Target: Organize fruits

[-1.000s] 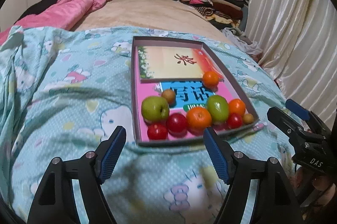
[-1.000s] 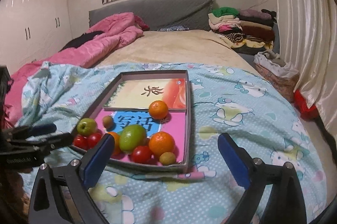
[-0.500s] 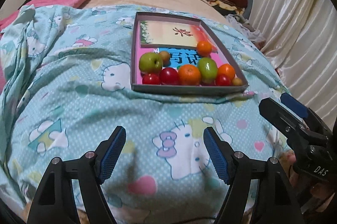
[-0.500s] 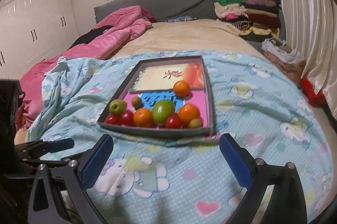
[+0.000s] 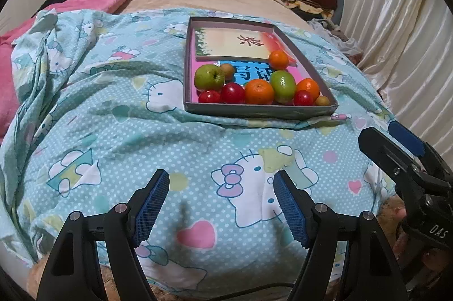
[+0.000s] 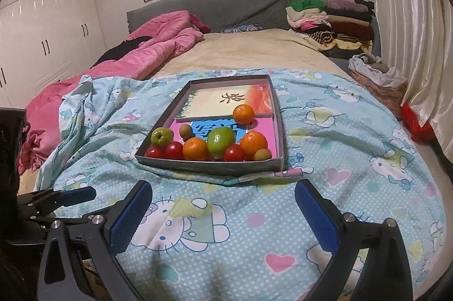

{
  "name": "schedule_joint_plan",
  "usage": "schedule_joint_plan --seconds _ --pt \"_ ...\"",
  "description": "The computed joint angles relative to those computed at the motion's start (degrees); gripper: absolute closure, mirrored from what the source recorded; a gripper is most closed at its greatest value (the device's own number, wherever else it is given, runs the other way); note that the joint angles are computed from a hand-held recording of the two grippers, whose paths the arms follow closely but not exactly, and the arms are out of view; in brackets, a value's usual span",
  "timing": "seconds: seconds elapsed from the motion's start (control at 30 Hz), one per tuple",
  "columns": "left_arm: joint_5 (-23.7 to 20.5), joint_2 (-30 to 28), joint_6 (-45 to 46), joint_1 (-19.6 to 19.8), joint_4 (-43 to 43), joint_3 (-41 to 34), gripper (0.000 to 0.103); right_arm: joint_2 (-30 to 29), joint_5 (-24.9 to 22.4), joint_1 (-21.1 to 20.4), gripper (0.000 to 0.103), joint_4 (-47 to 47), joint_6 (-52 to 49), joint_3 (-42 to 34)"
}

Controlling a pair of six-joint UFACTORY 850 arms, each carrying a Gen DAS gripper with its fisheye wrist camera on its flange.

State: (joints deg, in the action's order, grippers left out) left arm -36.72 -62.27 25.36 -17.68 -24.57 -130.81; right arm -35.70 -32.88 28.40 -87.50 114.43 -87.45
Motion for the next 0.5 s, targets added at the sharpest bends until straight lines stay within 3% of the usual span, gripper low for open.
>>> schedule_joint_plan --seconds 0.5 --pt "-0.08 0.09 1.53 0.04 -1.44 0.03 0.026 -0.19 -0.45 -0.03 0.001 0.72 -0.34 -0.06"
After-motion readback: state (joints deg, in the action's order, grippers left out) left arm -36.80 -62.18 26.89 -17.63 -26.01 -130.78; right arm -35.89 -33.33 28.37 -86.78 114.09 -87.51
